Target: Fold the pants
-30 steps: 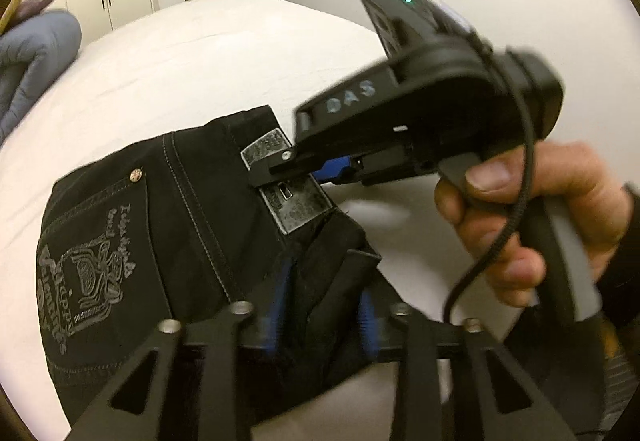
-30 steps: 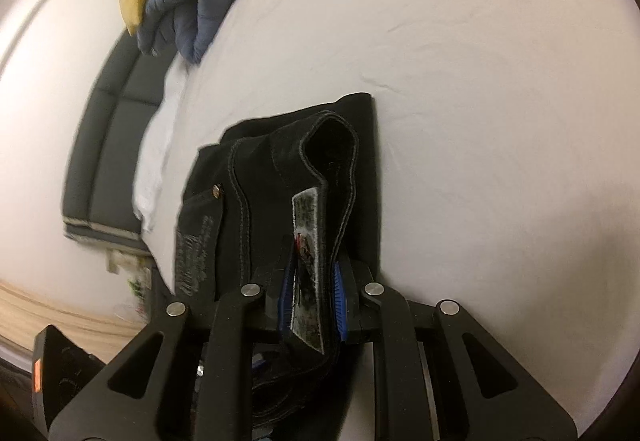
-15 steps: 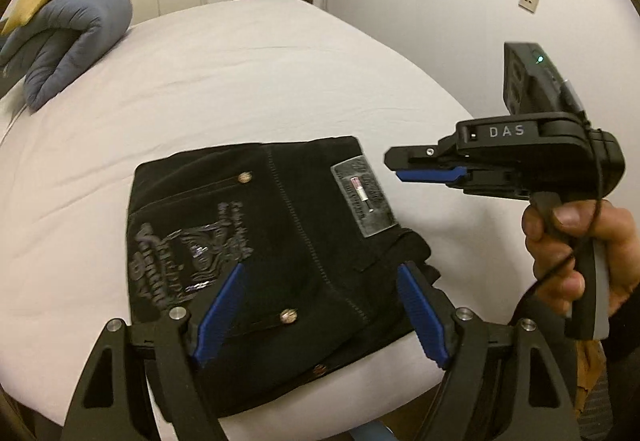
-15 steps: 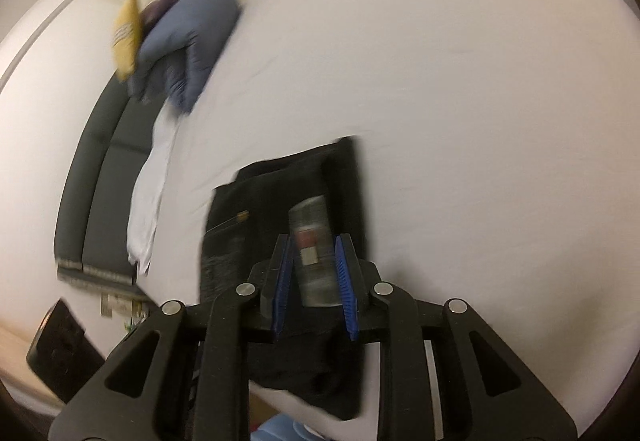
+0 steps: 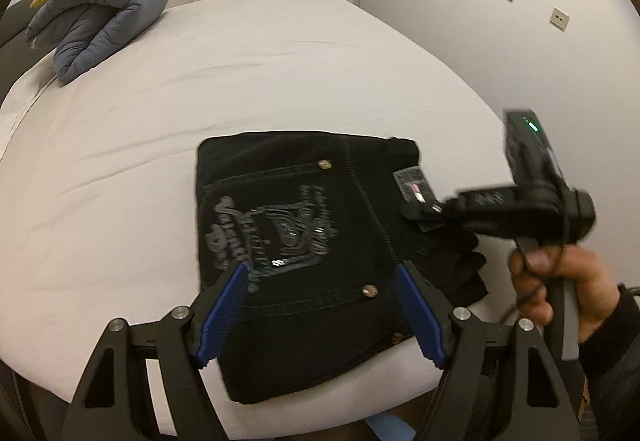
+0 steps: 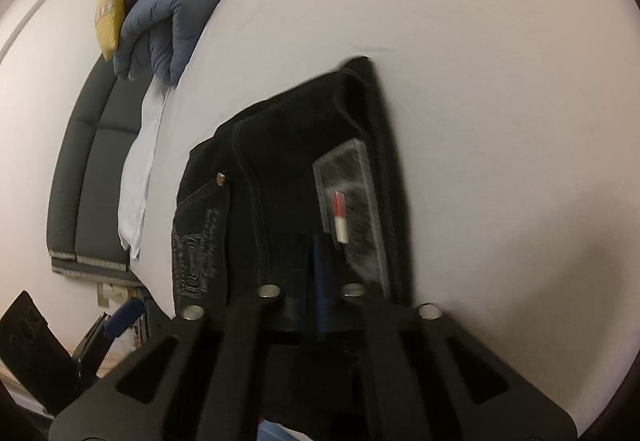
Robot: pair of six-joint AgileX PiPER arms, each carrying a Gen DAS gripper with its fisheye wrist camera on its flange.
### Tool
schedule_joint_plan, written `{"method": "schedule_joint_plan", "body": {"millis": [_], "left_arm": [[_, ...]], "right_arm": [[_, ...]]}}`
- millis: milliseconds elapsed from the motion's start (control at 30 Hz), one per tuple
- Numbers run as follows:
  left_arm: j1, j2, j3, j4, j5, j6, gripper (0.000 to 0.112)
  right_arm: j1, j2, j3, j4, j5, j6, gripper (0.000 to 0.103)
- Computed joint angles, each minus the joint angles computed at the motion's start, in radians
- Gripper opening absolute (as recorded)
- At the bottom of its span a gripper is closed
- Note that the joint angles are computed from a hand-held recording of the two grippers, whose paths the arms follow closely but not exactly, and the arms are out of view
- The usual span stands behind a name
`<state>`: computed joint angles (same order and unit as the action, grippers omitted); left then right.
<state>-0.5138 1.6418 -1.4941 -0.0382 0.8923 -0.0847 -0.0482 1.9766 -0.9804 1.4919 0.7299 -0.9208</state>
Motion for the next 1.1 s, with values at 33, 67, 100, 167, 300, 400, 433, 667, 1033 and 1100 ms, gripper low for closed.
{"method": "schedule_joint_plan", "body": {"millis": [33, 67, 100, 167, 300, 400, 433, 667, 1033, 1100], "left_arm": [[0.011, 0.009, -0.012, -0.007, 0.003, 0.01, 0.076], [0.023, 0.027, -0.035, -0.014, 0.01, 0.025, 0.073], [0.034, 0.048, -0.064, -0.018, 0.016, 0.038, 0.071], [0.047, 0.109, -0.141, -0.018, 0.023, 0.051, 0.066], [0.09, 0.277, -0.353, -0.07, 0.101, 0.111, 0.047], [0.094, 0.405, -0.476, -0.044, 0.154, 0.113, 0.026], [0.096, 0.428, -0.48, -0.041, 0.16, 0.114, 0.019], [0.027, 0.188, -0.007, 0.084, -0.137, 0.089, 0.013], [0.143, -0.096, 0.335, -0.274, -0.204, 0.442, 0.012], [0.222, -0.067, 0.271, -0.433, -0.117, 0.554, 0.018]], "right_arm": [[0.001, -0.004, 0.015, 0.021, 0.001, -0.02, 0.0], [0.008, -0.015, 0.034, 0.033, -0.009, -0.034, 0.0], [0.02, -0.028, 0.049, 0.037, -0.027, -0.045, 0.0], [0.041, -0.044, 0.065, 0.037, -0.055, -0.058, 0.0], [0.018, -0.02, 0.121, 0.175, -0.004, -0.177, 0.0], [0.026, -0.015, 0.121, 0.194, -0.013, -0.192, 0.0], [0.033, -0.018, 0.119, 0.192, -0.024, -0.188, 0.0], [0.038, -0.01, 0.121, 0.214, -0.028, -0.212, 0.0], [-0.02, -0.08, 0.112, 0.136, 0.05, -0.12, 0.002], [-0.043, -0.073, 0.132, 0.235, 0.191, -0.198, 0.003]]}}
